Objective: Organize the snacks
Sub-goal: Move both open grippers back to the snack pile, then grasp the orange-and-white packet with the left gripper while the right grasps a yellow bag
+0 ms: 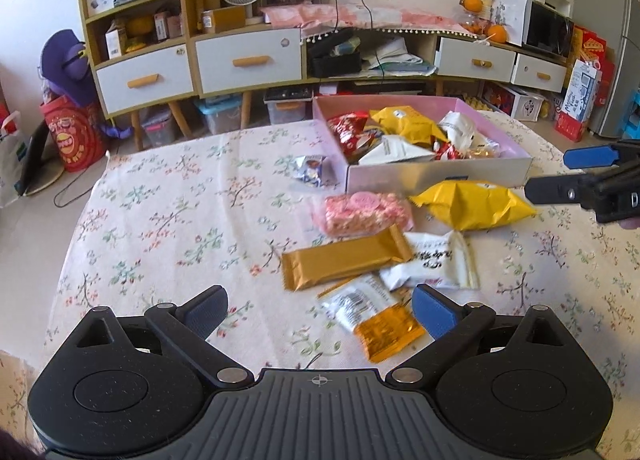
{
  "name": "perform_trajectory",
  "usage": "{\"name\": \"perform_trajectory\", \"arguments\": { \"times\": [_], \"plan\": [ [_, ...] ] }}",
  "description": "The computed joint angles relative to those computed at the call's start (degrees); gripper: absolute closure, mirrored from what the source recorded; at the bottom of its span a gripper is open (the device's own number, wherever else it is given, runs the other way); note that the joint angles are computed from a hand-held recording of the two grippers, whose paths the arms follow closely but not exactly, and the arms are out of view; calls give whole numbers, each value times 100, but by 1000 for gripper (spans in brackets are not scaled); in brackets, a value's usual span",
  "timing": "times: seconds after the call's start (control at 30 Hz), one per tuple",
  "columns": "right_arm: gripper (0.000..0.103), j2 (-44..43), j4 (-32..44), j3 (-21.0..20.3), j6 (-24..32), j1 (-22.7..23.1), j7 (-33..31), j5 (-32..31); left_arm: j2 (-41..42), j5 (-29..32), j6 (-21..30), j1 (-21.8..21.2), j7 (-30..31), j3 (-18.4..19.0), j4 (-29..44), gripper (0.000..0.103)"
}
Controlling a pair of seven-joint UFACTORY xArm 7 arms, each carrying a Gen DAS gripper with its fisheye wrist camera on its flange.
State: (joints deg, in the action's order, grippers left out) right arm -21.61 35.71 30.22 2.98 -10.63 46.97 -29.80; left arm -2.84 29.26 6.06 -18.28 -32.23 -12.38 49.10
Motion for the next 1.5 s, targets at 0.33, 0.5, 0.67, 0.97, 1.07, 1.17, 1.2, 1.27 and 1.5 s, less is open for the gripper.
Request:
{"name": "perform_trajectory", "arguments": {
  "times": [0.33, 0.5, 0.67, 0.97, 1.07, 1.17, 1.2, 1.27, 1.5],
  "plan": [
    [0, 429, 247, -8, 222, 286, -43, -570, 129, -559, -53, -130, 437, 31, -126, 3],
    [0, 661, 448, 112, 322, 66, 578, -1212, 413, -24, 492, -292, -571, 51, 272, 3],
    [0, 1023, 778, -34, 594, 187, 1310, -1490, 689, -5, 767, -586, -1070, 188, 656, 5],
    [0, 1665, 1373, -211, 1244, 518, 2572, -2464, 1061, -133, 1611, -921, -1054, 222, 1246, 23],
    [0, 1825, 1530, -348, 1499, 718, 2767, -2690, 1094, -41, 1720, -1019, -1000, 284, 1288, 28],
    [0, 1924, 1617, -527, 1642, 923, 2863, -2814, 1067, -38, 1694, -1039, -974, 308, 1257, 35],
    [0, 1944, 1626, -598, 1659, 989, 2863, -2797, 1062, -26, 1692, -1042, -968, 314, 1253, 38],
    [0, 1984, 1650, -744, 1676, 1115, 2884, -2798, 1061, -23, 1686, -1044, -949, 316, 1261, 42],
    [7, 2023, 1685, -1235, 1724, 1581, 2906, -2807, 1017, -1, 1659, -1025, -876, 322, 1233, 61]
  ]
}}
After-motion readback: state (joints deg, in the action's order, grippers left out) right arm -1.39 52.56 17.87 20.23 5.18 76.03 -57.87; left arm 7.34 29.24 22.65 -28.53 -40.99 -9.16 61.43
